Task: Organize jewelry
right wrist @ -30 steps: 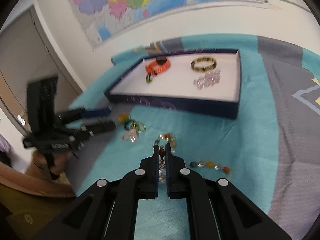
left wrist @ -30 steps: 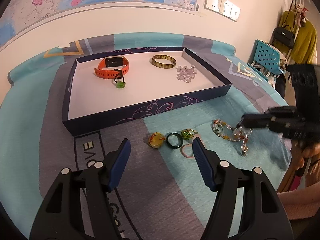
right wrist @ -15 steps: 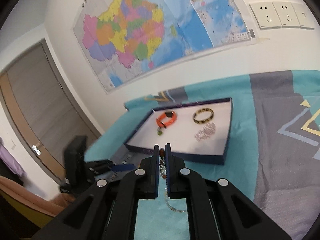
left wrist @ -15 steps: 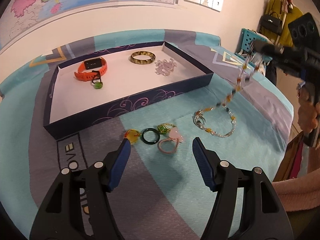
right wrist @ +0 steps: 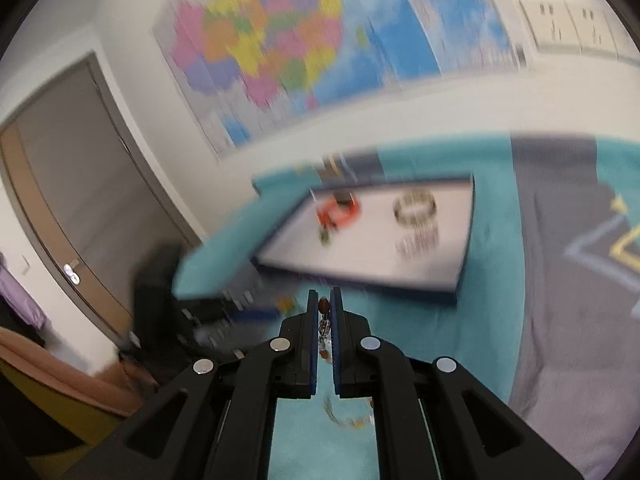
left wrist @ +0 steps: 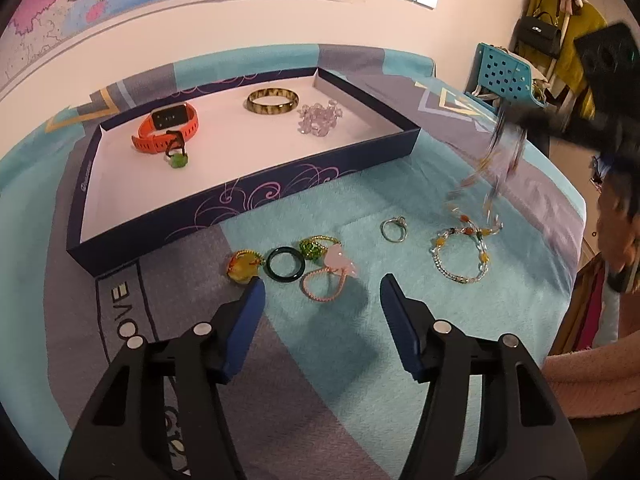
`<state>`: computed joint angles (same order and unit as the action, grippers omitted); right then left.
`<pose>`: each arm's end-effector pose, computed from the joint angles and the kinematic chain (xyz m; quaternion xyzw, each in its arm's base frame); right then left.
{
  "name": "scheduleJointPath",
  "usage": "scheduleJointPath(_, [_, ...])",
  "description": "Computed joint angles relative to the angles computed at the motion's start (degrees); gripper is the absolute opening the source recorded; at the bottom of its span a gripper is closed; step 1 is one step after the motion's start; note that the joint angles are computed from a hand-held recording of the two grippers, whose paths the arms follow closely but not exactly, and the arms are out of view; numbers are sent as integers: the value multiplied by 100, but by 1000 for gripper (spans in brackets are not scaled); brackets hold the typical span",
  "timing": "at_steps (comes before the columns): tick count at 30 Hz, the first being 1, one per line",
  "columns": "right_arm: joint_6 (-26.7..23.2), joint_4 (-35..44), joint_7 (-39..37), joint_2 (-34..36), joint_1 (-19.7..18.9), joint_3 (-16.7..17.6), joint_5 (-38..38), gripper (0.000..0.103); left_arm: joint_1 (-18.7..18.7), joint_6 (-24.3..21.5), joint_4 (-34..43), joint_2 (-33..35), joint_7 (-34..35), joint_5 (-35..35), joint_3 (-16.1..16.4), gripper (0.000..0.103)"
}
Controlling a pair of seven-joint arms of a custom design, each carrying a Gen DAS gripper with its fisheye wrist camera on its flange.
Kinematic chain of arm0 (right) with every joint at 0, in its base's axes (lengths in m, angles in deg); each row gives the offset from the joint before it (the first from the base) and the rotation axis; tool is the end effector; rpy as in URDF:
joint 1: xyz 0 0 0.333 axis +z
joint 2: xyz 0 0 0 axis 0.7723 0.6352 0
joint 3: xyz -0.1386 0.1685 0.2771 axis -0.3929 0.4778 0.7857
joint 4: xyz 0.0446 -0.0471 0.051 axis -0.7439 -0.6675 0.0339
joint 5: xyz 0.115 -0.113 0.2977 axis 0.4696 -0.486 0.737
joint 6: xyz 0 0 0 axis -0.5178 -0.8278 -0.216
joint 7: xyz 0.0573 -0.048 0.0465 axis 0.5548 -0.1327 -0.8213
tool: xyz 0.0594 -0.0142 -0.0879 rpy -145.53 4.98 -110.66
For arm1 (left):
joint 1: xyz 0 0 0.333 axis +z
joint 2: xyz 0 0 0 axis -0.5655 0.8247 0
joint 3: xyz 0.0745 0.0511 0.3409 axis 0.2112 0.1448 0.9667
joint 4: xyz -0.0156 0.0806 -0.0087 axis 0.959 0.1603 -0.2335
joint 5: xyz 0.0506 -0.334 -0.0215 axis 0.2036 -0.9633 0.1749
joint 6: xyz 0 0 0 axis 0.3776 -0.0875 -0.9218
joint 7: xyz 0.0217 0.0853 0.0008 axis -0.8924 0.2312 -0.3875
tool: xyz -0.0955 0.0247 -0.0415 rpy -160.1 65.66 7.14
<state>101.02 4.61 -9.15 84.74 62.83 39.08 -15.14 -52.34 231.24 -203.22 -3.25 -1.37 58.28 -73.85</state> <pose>0.6094 0.4518 0.4971 -0.7747 0.3327 -0.0627 0.5340 0.5363 -0.2575 0.4963 -0.5512 0.7589 -0.3089 0.1576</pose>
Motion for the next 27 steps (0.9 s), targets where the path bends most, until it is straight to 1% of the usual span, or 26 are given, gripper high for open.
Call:
scheduleJointPath(2, [-284, 93, 214, -26, 269, -455, -28, 4, 8, -25, 13, 12, 12, -23, -11, 58])
scheduleJointPath(3, [-387, 121, 345, -71, 461, -781, -62, 4, 8, -37, 20, 16, 15, -25, -9, 58])
scheduleJointPath(6, [-471, 71, 639, -172, 844, -1425, -145, 8, -31, -61, 44, 29, -44, 42, 32, 58])
scheduleJointPath(7, [-442, 58, 768, -200, 974, -1639, -192, 20, -42, -70, 50, 32, -63, 66, 42, 58])
scheduleJointPath(8, [-367, 39, 989, -236, 1161, -1946, -263, 34, -60, -78, 61, 38, -98, 103, 61, 58])
scheduleJointPath(9, [-314, 26, 1120, -245, 1250, -2097, -341, 63, -68, -85, 69, 42, -119, 128, 70, 58])
scheduleJointPath(10, [-255, 8, 1198, -245, 1297, -2166, -423, 69, -77, -90, 71, 43, -144, 156, 80, 58])
scheduleJointPath(12, [-381, 92, 1094, -158, 1220, -1987, -570, 69, -71, -94, 71, 41, -156, 174, 71, 58])
scheduleJointPath(13, [-459, 166, 1138, -133, 1337, -2125, -674, 69, -75, -97, 73, 42, -170, 192, 76, 58])
scheduleJointPath(14, [-563, 257, 1233, -117, 1534, -2382, -819, 69, -80, -106, 78, 43, -186, 213, 83, 58])
scheduleJointPath(15, [-671, 356, 1292, -85, 1669, -2548, -939, 70, -78, -115, 84, 45, -187, 222, 78, 58])
scheduleJointPath(17, [-598, 349, 1412, -86, 1926, -2892, -1218, 76, -86, -129, 91, 49, -211, 257, 83, 58])
scheduleJointPath(19, [-535, 347, 1602, -87, 2150, -3237, -1492, 76, -90, -149, 107, 57, -230, 279, 83, 58])
scheduleJointPath(20, [-496, 323, 1693, -98, 2197, -3318, -1585, 75, -87, -155, 113, 59, -233, 280, 79, 58])
scheduleJointPath(21, [-457, 308, 1783, -103, 2224, -3375, -1660, 70, -83, -155, 113, 59, -235, 282, 76, 58])
scheduleJointPath(22, [-419, 293, 1869, -110, 2221, -3400, -1711, 62, -81, -168, 126, 67, -234, 283, 72, 58])
scheduleJointPath(23, [-389, 279, 1939, -116, 2174, -3368, -1725, 57, -79, -178, 141, 76, -231, 281, 66, 58])
scheduleJointPath(24, [-377, 280, 2026, -121, 2147, -3368, -1739, 44, -88, -186, 153, 83, -246, 296, 74, 58])
scheduleJointPath(25, [-374, 281, 2124, -128, 2113, -3368, -1736, 34, -105, -200, 168, 91, -278, 324, 91, 55])
scheduleJointPath(26, [-407, 341, 2163, -94, 2068, -3307, -1731, 31, -104, -209, 177, 97, -284, 329, 90, 53])
scheduleJointPath(27, [-399, 344, 2198, -88, 2008, -3245, -1715, 24, -100, -214, 193, 106, -283, 326, 84, 52])
